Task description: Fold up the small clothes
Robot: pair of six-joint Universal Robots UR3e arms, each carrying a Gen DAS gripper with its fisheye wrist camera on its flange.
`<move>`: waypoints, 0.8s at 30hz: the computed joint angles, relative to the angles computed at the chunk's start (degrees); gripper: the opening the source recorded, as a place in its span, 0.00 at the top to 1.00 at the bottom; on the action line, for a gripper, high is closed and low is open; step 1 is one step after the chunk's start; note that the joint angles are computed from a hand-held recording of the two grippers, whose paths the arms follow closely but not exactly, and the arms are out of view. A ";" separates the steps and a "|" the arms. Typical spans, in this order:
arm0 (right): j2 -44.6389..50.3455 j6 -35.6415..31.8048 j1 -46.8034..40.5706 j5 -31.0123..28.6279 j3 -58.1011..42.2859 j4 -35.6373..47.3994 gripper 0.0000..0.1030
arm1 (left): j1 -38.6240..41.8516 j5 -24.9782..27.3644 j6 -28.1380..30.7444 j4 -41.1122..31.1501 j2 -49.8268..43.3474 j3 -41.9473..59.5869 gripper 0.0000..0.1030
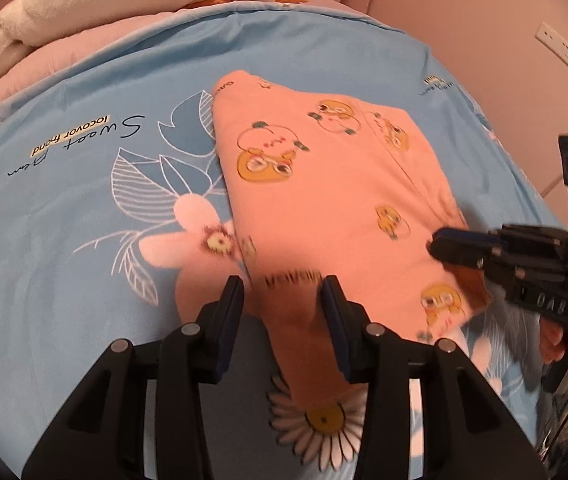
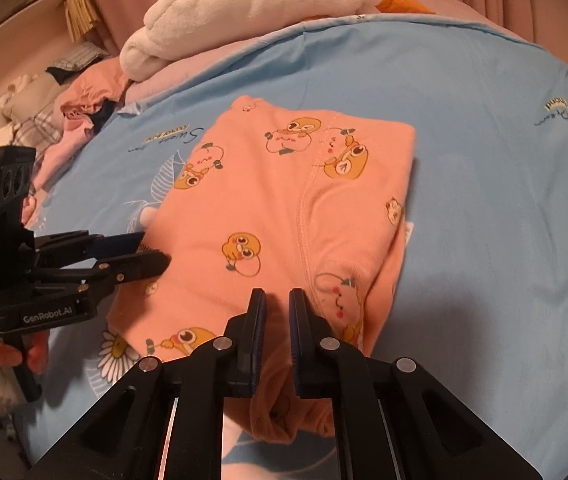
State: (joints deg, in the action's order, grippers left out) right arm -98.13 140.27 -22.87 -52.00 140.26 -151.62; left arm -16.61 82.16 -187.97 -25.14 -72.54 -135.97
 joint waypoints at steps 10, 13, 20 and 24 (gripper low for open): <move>-3.32 -0.24 0.79 -0.62 1.65 2.88 0.93 | -2.12 1.41 -0.99 0.11 0.33 -2.39 0.59; -1.71 0.28 0.66 -0.27 1.56 2.43 0.93 | -0.17 -0.96 -0.71 -1.88 2.97 -3.27 0.58; -11.73 -6.70 -6.26 5.65 0.90 21.16 0.70 | 10.11 -7.65 1.64 -11.41 16.87 -7.61 0.49; -15.88 -10.45 -11.64 9.42 0.52 31.64 0.61 | 18.90 -15.59 4.90 -18.46 21.97 -8.60 0.44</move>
State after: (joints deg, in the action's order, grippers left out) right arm -114.01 129.82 -34.51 -42.57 140.78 -119.99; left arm 2.30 66.57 -183.08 -43.60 -50.57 -144.58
